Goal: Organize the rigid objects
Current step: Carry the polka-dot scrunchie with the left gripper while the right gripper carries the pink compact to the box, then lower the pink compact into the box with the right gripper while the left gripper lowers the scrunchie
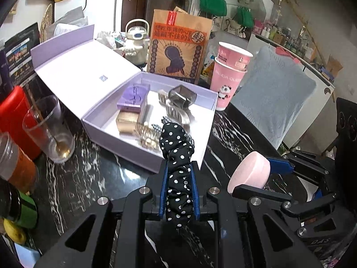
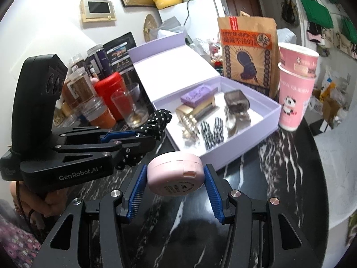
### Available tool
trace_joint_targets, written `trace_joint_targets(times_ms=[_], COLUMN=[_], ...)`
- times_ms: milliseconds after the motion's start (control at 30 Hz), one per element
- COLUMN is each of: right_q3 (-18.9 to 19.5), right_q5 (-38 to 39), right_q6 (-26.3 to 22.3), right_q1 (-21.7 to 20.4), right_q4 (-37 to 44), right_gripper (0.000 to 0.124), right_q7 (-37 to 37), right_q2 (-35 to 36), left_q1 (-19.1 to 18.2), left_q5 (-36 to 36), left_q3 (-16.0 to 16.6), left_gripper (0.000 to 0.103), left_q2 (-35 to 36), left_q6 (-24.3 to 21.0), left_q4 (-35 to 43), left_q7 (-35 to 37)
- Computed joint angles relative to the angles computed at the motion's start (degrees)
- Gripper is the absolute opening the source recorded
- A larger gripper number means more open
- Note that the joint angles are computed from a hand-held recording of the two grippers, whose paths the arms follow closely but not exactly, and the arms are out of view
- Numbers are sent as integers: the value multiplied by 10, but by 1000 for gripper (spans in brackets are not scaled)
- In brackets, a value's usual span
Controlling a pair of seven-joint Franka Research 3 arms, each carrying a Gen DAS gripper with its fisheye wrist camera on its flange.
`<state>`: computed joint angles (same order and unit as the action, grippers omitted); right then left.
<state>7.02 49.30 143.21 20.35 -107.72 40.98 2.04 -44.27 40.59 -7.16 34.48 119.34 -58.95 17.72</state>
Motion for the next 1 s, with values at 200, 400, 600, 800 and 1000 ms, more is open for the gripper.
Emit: trace_joint_targets(times_ms=[200,400,600,800,1000], right_q3=[2,8,15,23,29], right_q5=[-14,-20,-33,-49,-81], right_q6=[0,12,22,26,22], right_q1=[-2,-6,-9,-13,-15], right_q4=[42,81,131,187,248], right_gripper=[51,51,51,51,51], right_q7=[7,11,26,45,74], right_q2=[27,50,82,118,162], left_q1=[2,5,7,12,16], left_q5=[13,17,20,18,2], left_q3=[11,22,36,49,68], left_gripper=[18,18,18,18,18], left_q2=[8,27,40,68,108], left_q6=[-12,-20,-20,-31,-43], left_q4=[29,69,98,152,218], left_q7=[24,48,60,91,130])
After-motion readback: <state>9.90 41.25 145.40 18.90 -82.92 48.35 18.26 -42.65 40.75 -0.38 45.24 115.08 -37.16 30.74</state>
